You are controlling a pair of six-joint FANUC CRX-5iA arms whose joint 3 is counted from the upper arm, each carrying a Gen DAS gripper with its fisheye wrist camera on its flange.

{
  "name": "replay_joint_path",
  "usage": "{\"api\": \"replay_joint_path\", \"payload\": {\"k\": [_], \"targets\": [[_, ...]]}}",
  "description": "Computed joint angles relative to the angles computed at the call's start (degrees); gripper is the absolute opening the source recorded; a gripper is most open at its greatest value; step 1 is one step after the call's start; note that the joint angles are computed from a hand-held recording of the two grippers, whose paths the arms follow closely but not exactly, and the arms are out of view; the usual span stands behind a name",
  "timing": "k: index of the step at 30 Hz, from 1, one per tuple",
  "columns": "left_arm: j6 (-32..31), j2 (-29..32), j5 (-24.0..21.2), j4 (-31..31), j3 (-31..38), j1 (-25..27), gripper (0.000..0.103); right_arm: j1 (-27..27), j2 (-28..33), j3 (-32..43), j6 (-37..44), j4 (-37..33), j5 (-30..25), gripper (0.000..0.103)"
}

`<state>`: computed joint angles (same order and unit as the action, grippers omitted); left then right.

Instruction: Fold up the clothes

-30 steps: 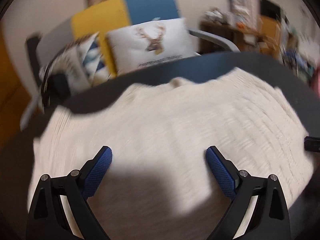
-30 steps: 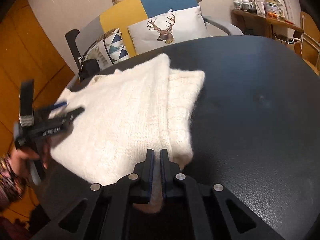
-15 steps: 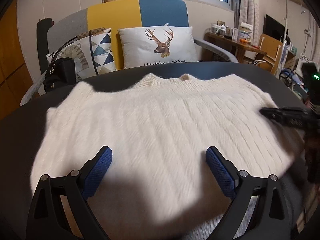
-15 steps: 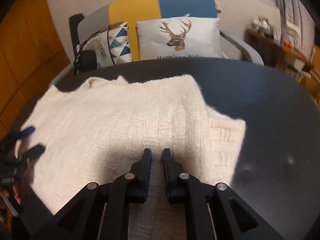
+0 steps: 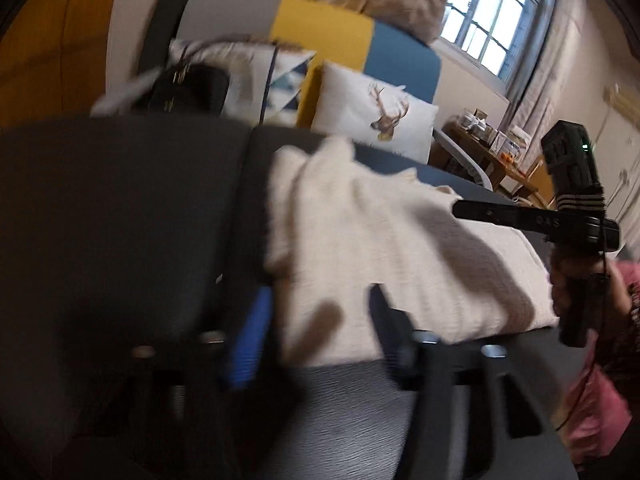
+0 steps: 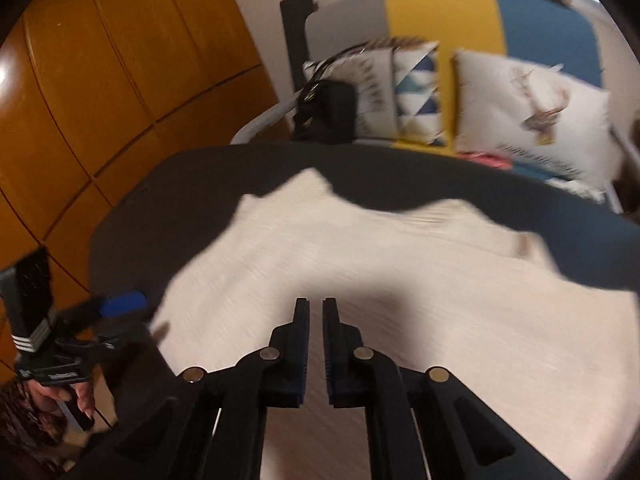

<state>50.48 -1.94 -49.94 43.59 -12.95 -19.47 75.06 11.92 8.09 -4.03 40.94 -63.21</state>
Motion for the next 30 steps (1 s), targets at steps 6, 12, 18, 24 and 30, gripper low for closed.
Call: {"api": "replay_joint_path", "payload": {"k": [6, 12, 18, 24, 30], "targets": [[-9.69, 2.84, -4.05, 6.94, 0.17, 0.82, 0.041, -3.57, 3.95, 3.82, -1.02, -3.33, 3.85, 0.006], [-11.96, 6.73, -8.02, 10.15, 1.79, 1.35, 0.02, -3.77, 0.7, -3.62, -11.51, -0.63, 9.05, 0.005], [-14.26, 9.1, -12.32, 13.16, 2.55, 1.3, 0.02, -4.36, -2.9, -11.19, -21.15, 4.02, 16.12, 0.005], [-12.38, 11.48, -19.36, 13.99, 4.35, 2.51, 0.007, -4.56, 0.0, -3.38, -10.07, -0.27, 10.38, 0.013], [-14.56, 9.79, -25.56, 13.9, 3.0, 4.64, 0.006, -4.98, 3.99, 3.87, 1.33, -3.08, 7.53, 0.013]]}}
